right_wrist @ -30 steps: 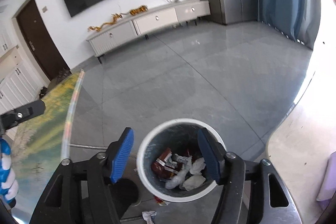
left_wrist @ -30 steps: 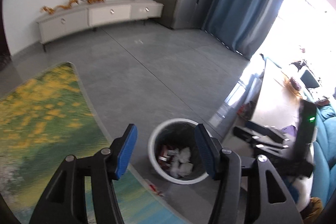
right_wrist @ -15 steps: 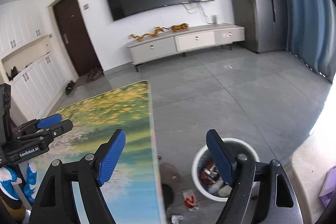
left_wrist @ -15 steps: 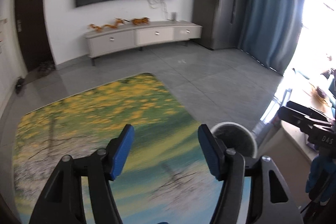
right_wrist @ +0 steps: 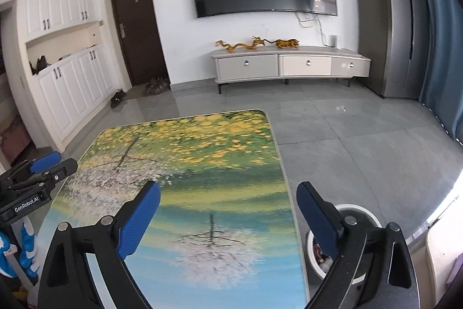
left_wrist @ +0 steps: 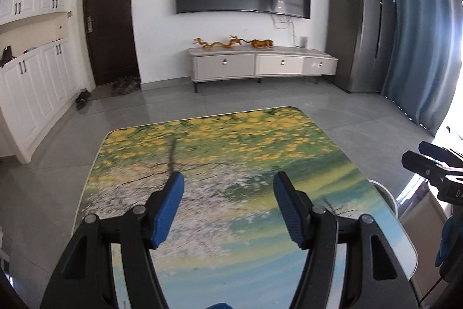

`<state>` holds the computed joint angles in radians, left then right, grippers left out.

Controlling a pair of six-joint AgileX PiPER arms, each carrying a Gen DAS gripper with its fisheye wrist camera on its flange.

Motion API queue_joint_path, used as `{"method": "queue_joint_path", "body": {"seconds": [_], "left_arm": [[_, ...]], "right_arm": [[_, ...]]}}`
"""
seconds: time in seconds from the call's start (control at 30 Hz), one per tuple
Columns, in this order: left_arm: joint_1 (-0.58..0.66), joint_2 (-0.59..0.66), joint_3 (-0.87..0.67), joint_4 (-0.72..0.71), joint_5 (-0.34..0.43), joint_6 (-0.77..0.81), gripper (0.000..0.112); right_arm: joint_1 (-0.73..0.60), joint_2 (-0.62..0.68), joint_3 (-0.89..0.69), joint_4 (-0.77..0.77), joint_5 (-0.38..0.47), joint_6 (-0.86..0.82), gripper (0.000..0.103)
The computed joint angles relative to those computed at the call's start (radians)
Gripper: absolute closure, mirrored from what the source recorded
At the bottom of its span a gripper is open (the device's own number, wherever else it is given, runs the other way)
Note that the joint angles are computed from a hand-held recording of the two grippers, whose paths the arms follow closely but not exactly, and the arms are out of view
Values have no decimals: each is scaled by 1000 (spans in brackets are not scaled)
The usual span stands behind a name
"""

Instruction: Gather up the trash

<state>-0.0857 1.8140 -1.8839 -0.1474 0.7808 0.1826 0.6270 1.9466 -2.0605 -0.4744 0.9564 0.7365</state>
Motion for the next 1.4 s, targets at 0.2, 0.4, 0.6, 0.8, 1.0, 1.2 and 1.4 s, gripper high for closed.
{"method": "queue_joint_path", "body": {"seconds": [0.2, 0.4, 0.6, 0.8, 1.0, 1.2, 1.4], "left_arm": [[38, -51, 82, 4, -46, -16, 50], [34, -69, 125, 37, -77, -54, 50], [12, -104, 177, 69, -140, -91, 49], [-13, -125, 216, 119, -188, -123, 38], [-16, -127, 227, 123, -198, -131, 37], [-20, -134, 243, 129, -219, -142, 37], [-33, -134, 250, 134, -219, -140, 37]], "right_arm": [[42, 57, -65, -29, 37, -8, 3], [81, 82, -58, -119, 54, 50, 0], [82, 50, 33, -182, 43, 132, 0], [86, 30, 75, -237, 46, 187, 0], [97, 22, 89, -293, 58, 229, 0], [108, 10, 106, -348, 67, 269, 0], [112, 1, 129, -365, 70, 289, 0]]}}
